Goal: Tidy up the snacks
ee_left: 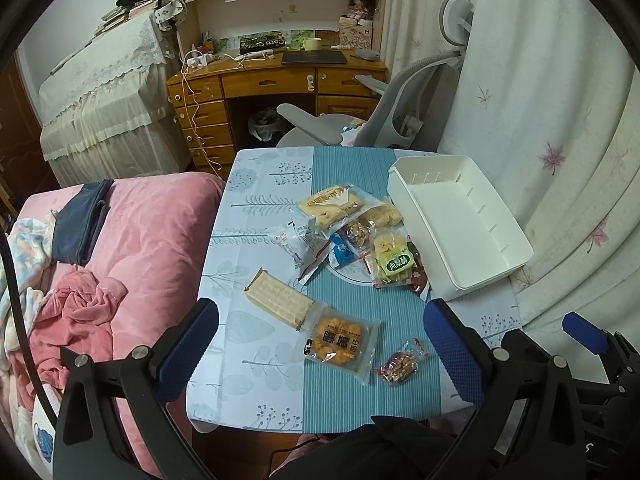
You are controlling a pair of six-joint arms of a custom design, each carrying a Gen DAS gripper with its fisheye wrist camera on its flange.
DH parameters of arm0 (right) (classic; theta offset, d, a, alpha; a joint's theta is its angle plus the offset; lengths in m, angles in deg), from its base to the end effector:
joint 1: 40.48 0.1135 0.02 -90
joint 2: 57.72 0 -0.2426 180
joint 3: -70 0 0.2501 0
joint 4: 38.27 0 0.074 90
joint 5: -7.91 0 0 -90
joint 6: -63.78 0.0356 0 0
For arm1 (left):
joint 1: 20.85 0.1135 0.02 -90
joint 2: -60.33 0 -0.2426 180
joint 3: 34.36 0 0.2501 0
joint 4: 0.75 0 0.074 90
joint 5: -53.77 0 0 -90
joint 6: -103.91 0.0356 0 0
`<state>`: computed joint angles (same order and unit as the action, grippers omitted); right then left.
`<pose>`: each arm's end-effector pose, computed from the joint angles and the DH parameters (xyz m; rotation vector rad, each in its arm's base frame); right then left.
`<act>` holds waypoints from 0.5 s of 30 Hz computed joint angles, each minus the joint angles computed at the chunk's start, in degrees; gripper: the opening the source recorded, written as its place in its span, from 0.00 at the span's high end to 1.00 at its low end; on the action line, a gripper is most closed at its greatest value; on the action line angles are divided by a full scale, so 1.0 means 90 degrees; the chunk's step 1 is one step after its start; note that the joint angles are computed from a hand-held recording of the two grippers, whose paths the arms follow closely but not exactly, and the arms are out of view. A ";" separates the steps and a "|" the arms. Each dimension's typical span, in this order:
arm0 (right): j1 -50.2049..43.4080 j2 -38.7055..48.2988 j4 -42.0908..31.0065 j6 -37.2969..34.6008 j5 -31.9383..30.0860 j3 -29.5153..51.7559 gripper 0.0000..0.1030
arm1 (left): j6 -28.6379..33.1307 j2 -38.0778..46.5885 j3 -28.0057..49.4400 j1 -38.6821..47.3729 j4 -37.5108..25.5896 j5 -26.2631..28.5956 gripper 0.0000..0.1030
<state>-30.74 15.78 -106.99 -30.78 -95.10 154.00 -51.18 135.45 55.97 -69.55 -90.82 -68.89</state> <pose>0.2492 0.0509 0.2993 -0.4041 2.5489 0.3270 0.1637 -0.1573 0.3132 -0.4567 2.4823 0.1228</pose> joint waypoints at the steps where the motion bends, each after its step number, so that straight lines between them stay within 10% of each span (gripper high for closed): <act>1: -0.0001 -0.0001 -0.0002 -0.0001 -0.0001 0.0003 0.03 | 0.0007 0.0003 -0.0010 0.0004 0.0020 0.0000 0.01; 15: 0.0009 -0.0023 -0.0012 0.0009 -0.0014 -0.0024 0.03 | -0.0058 0.0099 -0.0017 -0.0050 0.0135 0.0025 0.01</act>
